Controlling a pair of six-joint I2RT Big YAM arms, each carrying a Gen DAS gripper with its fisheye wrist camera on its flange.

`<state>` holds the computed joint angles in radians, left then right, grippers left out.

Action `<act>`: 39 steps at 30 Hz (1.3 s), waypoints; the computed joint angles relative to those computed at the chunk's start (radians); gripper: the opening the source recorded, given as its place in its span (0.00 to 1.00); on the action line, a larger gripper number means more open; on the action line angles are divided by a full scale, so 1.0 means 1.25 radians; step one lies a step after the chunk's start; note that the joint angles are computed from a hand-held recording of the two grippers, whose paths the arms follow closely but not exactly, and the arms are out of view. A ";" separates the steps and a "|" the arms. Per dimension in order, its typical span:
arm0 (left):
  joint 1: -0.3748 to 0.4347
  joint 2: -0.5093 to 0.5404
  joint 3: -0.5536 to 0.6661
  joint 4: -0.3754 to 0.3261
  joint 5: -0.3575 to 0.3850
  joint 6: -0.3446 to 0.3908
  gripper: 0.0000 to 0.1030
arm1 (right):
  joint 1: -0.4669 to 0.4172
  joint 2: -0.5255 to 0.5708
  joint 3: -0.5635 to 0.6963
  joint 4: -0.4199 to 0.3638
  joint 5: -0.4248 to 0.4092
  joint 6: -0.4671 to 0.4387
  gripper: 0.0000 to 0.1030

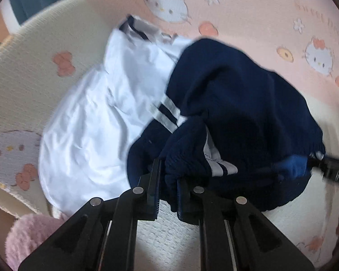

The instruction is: Fold clothes

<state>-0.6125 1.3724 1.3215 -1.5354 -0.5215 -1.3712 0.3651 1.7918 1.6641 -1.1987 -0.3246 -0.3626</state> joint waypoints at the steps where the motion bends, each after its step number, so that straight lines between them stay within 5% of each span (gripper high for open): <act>1: 0.007 -0.002 -0.005 0.026 0.025 0.013 0.13 | 0.002 -0.003 -0.002 0.026 -0.001 0.013 0.73; 3: 0.030 -0.025 -0.042 0.110 0.083 0.034 0.11 | 0.020 0.003 0.008 0.023 0.000 -0.007 0.63; 5: 0.036 -0.037 -0.050 0.126 0.068 0.006 0.07 | 0.038 0.012 0.022 0.013 0.000 -0.034 0.27; 8: 0.026 -0.051 -0.037 0.113 0.011 -0.012 0.07 | 0.063 -0.011 0.010 0.036 0.058 -0.062 0.13; 13: -0.018 -0.091 -0.023 0.135 -0.011 0.009 0.07 | 0.039 -0.160 -0.095 0.190 0.183 -0.058 0.10; 16: -0.059 -0.107 0.013 0.149 -0.047 0.024 0.07 | -0.009 -0.240 -0.112 0.191 0.159 -0.068 0.10; 22: -0.121 -0.085 0.151 0.150 -0.100 0.093 0.07 | -0.111 -0.312 -0.040 0.108 0.085 -0.054 0.10; 26: -0.144 -0.042 0.254 0.138 -0.145 0.156 0.07 | -0.200 -0.323 0.074 -0.014 -0.042 -0.007 0.10; 28: -0.152 -0.018 0.303 0.100 -0.172 0.190 0.07 | -0.209 -0.323 0.094 -0.015 -0.043 0.006 0.10; 32: -0.089 0.043 0.359 0.081 -0.066 0.254 0.07 | -0.209 -0.284 0.120 -0.038 0.028 -0.018 0.10; 34: -0.093 0.089 0.459 0.049 -0.102 0.318 0.07 | -0.207 -0.257 0.160 -0.065 0.041 -0.024 0.10; 37: -0.140 0.150 0.631 -0.019 -0.255 0.396 0.07 | -0.223 -0.290 0.174 0.032 0.011 -0.001 0.10; 39: -0.146 0.146 0.612 -0.033 -0.245 0.361 0.07 | -0.233 -0.326 0.145 0.118 0.030 0.026 0.10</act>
